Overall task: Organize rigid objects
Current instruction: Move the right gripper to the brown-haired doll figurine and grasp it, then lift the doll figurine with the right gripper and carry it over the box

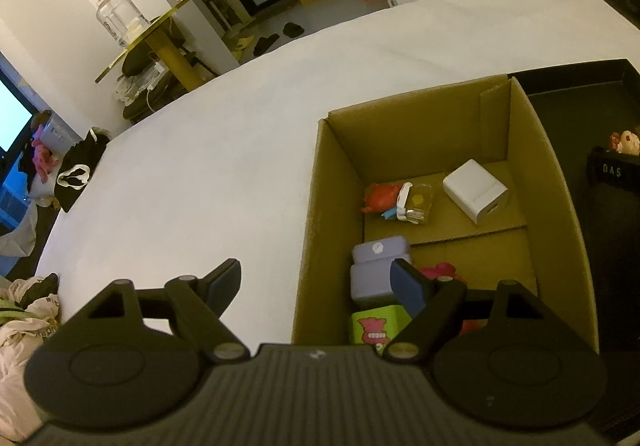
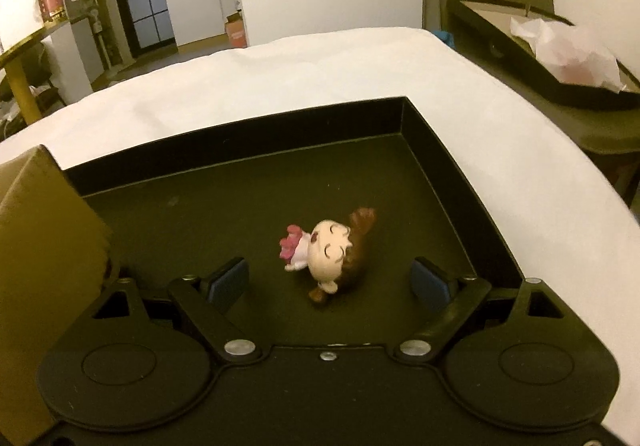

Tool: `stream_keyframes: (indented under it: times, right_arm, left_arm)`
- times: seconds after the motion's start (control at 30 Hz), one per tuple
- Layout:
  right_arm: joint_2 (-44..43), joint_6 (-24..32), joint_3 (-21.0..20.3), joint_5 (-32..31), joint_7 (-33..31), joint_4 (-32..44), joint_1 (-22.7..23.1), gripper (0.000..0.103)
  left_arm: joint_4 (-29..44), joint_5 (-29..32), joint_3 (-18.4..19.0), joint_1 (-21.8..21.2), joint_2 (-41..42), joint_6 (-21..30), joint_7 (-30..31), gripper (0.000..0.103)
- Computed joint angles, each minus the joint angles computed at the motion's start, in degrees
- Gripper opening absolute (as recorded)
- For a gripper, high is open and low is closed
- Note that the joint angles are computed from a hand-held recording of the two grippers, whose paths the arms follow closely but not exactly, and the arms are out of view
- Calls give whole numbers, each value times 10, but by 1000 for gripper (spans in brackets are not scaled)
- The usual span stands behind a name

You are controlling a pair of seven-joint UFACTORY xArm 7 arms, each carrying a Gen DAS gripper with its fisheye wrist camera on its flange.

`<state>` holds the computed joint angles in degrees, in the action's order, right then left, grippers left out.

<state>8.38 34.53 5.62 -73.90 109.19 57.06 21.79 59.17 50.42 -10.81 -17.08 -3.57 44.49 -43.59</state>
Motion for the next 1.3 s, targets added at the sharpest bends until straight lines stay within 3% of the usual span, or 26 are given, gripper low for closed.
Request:
stream_keyframes:
  times: [0.07,0.1,0.13,0.53,1.0,1.3]
  right_arm:
    - [4,16,1,-1,-11,4,4,66]
    - [2,18,1,-10,-10,3,5,52]
    - [-1,13,0,-16,-12,0,4,44]
    - [-24,-14,6,38,-98,-8,-6,43]
    - [-54,12,22,66,-177,24,-9,43]
    - [-74,14,41,97,-250,47,-4,43]
  left_arm:
    - [1,-6,1,1,2,6,-1,81]
    - [3,-11,2,1,2,8,0,81]
    - [4,-16,3,1,2,8,1,81]
    - [-7,-33,3,10,-7,1,13,81]
    - [-41,-81,11,39,-37,-60,27,80]
    - [-65,-155,20,61,-51,-115,71,77]
